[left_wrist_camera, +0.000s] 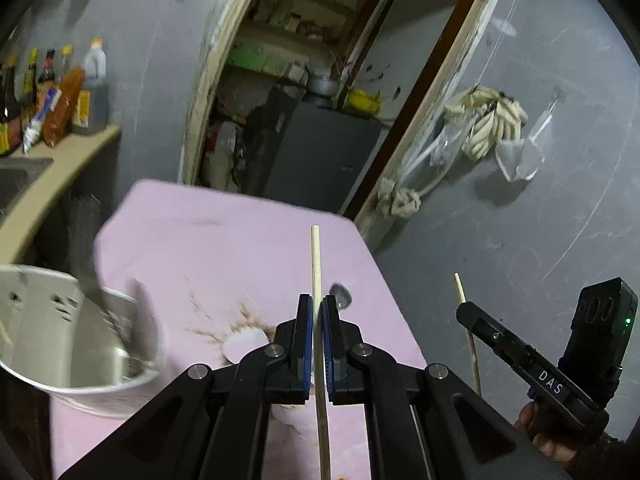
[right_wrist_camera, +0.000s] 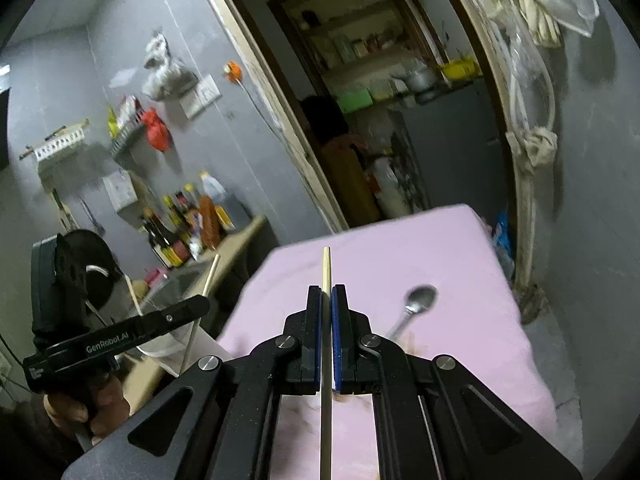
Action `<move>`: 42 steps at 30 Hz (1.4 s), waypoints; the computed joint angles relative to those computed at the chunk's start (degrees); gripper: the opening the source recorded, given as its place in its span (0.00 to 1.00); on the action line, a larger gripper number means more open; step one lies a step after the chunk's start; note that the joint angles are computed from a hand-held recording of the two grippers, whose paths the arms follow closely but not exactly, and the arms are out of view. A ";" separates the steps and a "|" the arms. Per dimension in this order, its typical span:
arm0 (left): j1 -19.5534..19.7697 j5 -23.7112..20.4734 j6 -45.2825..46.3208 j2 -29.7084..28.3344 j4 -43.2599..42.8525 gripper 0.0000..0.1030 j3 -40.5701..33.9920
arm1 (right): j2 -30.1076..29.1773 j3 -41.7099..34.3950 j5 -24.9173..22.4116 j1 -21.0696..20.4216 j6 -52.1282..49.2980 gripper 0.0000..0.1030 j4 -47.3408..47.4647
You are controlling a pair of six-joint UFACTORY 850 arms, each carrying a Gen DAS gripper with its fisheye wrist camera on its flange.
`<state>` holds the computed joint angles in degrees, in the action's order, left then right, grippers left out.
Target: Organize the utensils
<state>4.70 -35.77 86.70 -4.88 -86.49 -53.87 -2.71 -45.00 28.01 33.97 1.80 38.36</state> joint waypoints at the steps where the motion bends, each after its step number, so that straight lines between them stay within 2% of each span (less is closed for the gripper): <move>1: 1.09 -0.74 -0.01 0.55 0.43 0.05 -0.22 | -0.45 -1.07 0.68 0.77 -1.20 0.04 1.23; 7: 5.81 -2.76 0.55 1.82 1.09 0.05 -2.21 | -3.80 -7.05 3.33 4.30 -4.27 0.04 3.29; 12: 11.23 -4.07 3.02 1.23 -0.96 0.05 -4.36 | -8.72 -13.32 5.53 5.89 -0.58 0.04 -1.40; 16: 15.05 -3.69 4.97 -1.20 -5.15 0.05 -7.28 | -13.61 -19.02 9.47 6.52 4.14 0.04 -4.62; 20: 17.67 -3.51 5.21 -4.27 -9.62 0.05 -9.94 | -18.22 -24.38 14.64 7.82 5.85 0.04 -3.68; 24: 18.91 -2.69 6.80 -7.22 -14.28 0.05 -12.00 | -22.31 -29.02 19.36 9.68 2.58 0.04 1.31; 31: 19.32 -4.16 10.00 -11.02 -21.34 0.05 -12.56 | -27.72 -33.09 28.01 12.14 -1.43 0.04 9.79; 42: 17.55 -3.16 20.24 -12.78 -33.61 0.05 -10.41 | -32.68 -37.74 33.56 13.85 -9.41 0.04 19.05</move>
